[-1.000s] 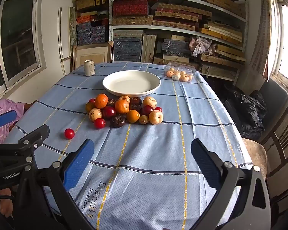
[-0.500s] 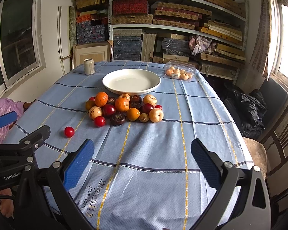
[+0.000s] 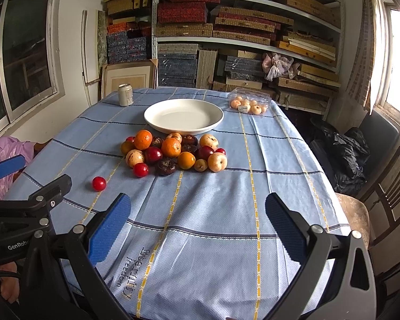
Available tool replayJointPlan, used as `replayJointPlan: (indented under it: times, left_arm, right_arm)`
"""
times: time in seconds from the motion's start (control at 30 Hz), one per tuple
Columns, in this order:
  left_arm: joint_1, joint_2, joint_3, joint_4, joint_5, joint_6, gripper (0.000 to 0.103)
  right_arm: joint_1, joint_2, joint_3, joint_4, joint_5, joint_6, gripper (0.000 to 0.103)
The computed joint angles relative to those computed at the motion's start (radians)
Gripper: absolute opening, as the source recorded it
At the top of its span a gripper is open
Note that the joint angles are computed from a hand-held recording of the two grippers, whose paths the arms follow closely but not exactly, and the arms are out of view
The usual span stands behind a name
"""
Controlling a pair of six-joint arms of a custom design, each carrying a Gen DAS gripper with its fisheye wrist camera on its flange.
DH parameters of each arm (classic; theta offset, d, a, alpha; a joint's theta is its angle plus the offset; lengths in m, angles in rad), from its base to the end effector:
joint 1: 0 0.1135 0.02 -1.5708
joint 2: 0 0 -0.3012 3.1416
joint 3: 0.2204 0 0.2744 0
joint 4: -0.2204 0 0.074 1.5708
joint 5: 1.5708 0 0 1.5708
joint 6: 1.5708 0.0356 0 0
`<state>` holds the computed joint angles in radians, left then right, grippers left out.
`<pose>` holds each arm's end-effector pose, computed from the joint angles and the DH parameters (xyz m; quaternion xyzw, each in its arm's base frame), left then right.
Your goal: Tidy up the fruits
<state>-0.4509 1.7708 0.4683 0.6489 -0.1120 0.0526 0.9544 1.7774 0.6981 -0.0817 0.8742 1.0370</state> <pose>0.2677 -0.1252 0.0999 0.1990 0.8732 -0.0383 0.4432 0.1955 0.2287 0.1117 0.1227 0.8827 -0.0707 0.4481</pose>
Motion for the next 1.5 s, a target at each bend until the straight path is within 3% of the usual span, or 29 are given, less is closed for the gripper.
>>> replayJointPlan:
  times: [0.87,1.17,1.5]
  left_arm:
    - [0.001,-0.043,-0.017,-0.022,0.002,-0.002,0.1]
    - [0.002,-0.118,-0.027,-0.097,0.004,-0.005,0.1]
    - [0.008,-0.085,0.0,-0.111,0.013,-0.004,0.1]
  right_arm:
    - [0.009,-0.02,0.018,-0.042,0.01,0.006,0.099]
    - [0.02,-0.038,0.042,-0.098,0.003,0.023,0.099]
    - [-0.026,-0.008,0.009,0.006,-0.038,-0.027,0.099]
